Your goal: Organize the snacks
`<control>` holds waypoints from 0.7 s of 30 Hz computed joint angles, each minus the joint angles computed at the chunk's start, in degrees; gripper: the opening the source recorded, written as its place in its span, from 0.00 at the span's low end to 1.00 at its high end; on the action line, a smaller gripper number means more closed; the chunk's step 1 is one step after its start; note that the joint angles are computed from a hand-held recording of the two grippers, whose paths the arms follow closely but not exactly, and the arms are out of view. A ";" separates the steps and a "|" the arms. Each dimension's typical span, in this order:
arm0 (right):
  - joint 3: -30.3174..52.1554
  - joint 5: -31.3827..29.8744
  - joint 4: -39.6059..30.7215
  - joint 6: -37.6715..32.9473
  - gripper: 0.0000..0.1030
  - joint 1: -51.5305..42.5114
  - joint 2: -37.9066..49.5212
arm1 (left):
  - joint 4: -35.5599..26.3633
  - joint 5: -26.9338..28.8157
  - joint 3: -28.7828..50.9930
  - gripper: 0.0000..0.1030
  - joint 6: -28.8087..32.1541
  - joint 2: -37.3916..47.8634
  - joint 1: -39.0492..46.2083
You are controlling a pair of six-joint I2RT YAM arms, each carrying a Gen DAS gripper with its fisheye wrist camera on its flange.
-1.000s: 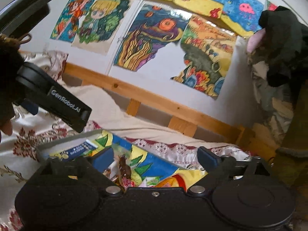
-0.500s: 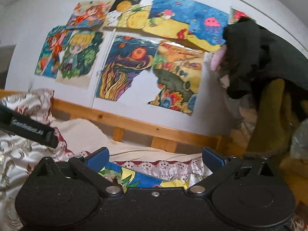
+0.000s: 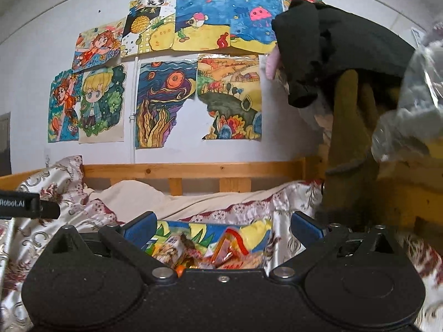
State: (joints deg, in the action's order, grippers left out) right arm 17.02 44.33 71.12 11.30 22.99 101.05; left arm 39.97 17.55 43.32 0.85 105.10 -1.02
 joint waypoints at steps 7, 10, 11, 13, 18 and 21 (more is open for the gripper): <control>-4.07 6.36 -1.66 3.85 0.99 8.09 -0.95 | 11.40 1.44 -10.31 1.00 -1.32 -0.68 3.53; -5.09 9.25 -3.51 6.28 0.99 11.76 -1.44 | 15.38 2.80 -13.66 1.00 -0.90 0.01 5.68; -5.31 10.01 -4.16 7.06 0.99 12.76 -1.65 | 16.68 3.49 -14.80 1.00 -0.57 0.16 6.50; -5.41 11.91 -6.29 9.13 0.99 15.06 -2.03 | 18.35 5.00 -16.36 1.00 0.88 0.27 7.88; -4.56 16.11 -11.10 13.19 0.99 19.70 -2.09 | 18.13 9.22 -18.60 1.00 5.06 -0.38 11.05; -3.93 18.94 -13.37 15.46 0.99 22.47 -1.88 | 18.82 13.34 -19.39 1.00 6.37 0.41 13.62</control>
State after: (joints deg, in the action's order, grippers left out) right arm 13.10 63.27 57.75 26.76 45.47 99.17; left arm 58.80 30.89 23.92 7.23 105.51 12.60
